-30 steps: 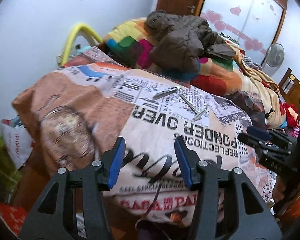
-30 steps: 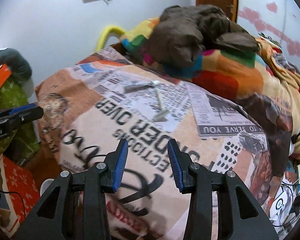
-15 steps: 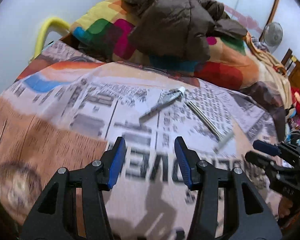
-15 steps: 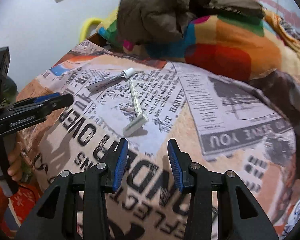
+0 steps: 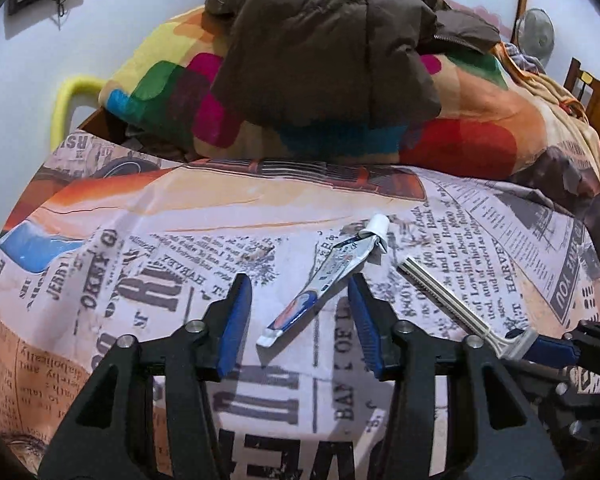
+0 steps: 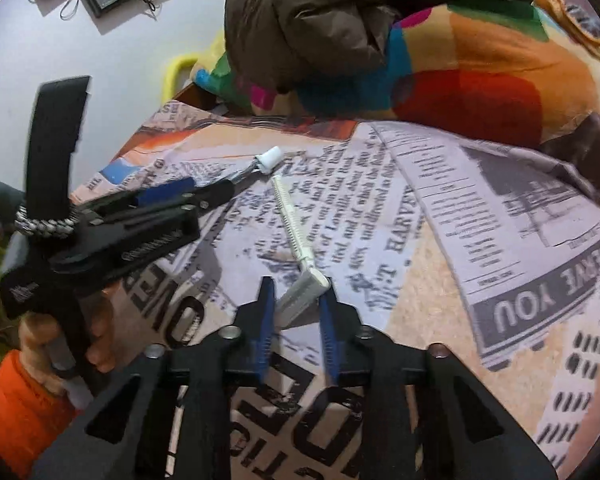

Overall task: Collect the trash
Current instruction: 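Grasp the white razor with the right tool while the left tool grasps the toothbrush, then carry the razor in the right tool while the left tool carries the toothbrush to the cup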

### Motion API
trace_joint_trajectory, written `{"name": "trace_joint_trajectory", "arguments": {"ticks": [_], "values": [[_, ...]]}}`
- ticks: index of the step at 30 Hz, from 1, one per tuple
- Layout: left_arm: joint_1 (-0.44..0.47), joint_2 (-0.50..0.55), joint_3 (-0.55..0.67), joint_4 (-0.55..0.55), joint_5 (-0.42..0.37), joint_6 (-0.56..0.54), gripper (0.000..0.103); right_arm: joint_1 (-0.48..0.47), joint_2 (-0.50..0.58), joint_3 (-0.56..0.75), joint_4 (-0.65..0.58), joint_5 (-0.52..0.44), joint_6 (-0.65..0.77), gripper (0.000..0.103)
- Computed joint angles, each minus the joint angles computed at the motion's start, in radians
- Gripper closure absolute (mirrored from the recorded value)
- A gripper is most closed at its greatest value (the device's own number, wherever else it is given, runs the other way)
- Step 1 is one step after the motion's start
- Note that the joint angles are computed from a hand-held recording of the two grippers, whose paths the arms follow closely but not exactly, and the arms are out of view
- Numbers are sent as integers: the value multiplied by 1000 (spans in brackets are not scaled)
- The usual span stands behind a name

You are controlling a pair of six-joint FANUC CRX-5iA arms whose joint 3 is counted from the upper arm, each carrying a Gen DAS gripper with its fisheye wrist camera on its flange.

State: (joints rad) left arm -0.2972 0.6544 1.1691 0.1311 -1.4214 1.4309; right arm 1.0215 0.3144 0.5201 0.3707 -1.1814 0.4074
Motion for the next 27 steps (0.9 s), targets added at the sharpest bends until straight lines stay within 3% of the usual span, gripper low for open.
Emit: {"name": "trace_joint_trajectory", "arguments": {"ticks": [2, 5, 15, 21, 27], "values": [[-3, 29, 45, -3, -40, 5, 74, -3, -8, -12, -8, 18, -17, 91], [-9, 2, 4, -16, -22, 1, 100, 15, 2, -7, 48, -20, -31, 92], [14, -173, -219, 31, 20, 39, 101, 65, -43, -23, 109, -72, -64, 93], [30, -236, -221, 46, -79, 101, 101, 106, -33, 51, 143, -146, -49, 93], [42, -332, -264, 33, -97, 117, 101, 162, -4, 152, 220, -220, -8, 93]]}}
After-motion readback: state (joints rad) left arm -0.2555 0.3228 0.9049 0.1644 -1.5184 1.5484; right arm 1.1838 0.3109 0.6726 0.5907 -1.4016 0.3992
